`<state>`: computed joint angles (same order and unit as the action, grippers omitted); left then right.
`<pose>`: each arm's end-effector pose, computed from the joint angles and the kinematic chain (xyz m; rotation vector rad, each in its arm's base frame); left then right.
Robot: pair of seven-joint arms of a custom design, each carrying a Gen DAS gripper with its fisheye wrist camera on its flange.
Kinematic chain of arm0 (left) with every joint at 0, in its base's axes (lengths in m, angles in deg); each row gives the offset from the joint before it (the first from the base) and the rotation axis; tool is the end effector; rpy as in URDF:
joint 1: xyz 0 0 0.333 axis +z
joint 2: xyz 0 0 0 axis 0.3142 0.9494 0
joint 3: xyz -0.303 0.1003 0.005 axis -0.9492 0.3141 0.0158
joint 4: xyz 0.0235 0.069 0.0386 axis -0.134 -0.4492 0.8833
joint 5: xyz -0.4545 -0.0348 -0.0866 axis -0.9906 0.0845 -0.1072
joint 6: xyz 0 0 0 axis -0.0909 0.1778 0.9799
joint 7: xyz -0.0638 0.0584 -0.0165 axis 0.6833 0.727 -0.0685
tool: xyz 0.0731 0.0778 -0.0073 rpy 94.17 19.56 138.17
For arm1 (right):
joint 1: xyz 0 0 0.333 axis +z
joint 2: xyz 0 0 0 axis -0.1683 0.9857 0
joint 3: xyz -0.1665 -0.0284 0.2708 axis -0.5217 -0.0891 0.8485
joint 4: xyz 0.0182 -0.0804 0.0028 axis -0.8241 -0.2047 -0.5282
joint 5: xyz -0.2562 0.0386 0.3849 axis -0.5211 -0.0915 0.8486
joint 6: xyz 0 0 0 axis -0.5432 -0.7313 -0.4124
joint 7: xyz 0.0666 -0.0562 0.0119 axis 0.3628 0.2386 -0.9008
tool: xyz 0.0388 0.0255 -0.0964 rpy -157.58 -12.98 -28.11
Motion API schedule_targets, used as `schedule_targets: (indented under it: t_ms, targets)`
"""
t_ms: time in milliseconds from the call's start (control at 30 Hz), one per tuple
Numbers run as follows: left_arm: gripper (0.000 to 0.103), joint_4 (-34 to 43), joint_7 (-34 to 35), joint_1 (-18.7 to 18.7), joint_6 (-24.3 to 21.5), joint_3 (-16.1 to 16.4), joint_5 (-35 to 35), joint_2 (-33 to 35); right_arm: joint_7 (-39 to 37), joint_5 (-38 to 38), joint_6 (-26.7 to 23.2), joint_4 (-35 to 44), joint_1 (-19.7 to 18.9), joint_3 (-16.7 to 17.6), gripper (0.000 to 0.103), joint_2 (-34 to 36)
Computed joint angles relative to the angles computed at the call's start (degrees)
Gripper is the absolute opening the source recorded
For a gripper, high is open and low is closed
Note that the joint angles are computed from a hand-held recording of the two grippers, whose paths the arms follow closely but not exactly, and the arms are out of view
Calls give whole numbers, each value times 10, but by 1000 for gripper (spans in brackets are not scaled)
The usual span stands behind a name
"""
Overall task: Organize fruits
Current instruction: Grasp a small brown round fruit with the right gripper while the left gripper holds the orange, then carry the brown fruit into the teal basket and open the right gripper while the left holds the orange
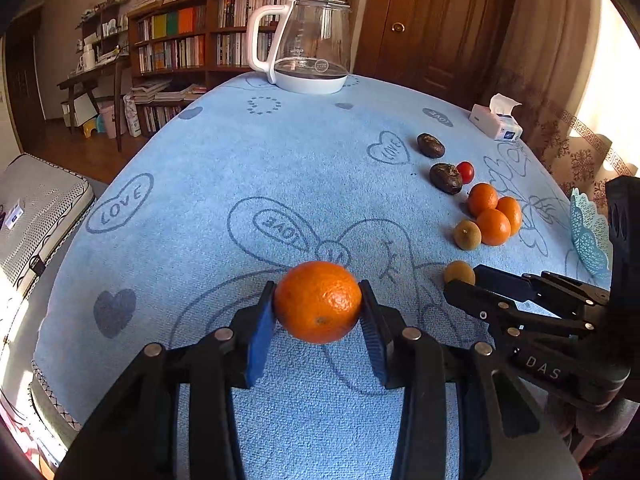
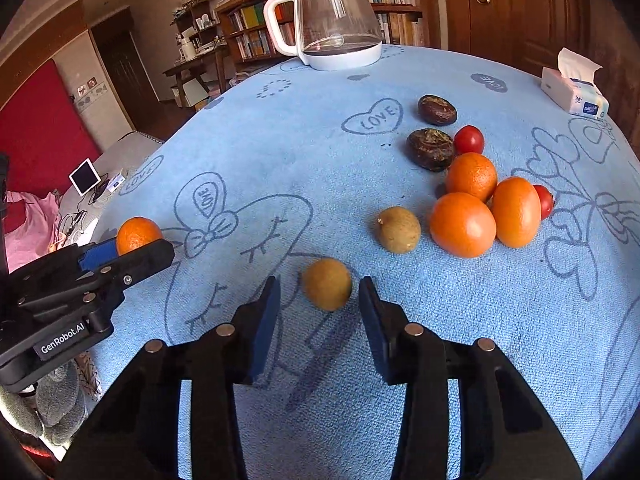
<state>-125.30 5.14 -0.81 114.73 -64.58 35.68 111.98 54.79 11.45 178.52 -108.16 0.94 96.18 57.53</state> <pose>0.6231 -0.3098 0.2740 -1.8805 1.7219 -0.8216 0.6889 0.2029 0.2715 -2.0690 1.3510 -0.2335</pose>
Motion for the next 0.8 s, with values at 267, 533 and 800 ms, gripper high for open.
schedule_targets:
  t_ms: [267, 533, 800]
  targets:
    - [41, 4, 24, 2, -1, -2, -26, 8, 24, -12, -12, 13, 0, -5, 26, 11]
    - [41, 6, 25, -4, -2, 3, -29, 11, -30, 67, 0, -6, -35, 23, 26, -10]
    - [41, 15, 46, -7, -2, -2, -49, 21, -78, 160, 10, -29, -55, 19, 26, -37]
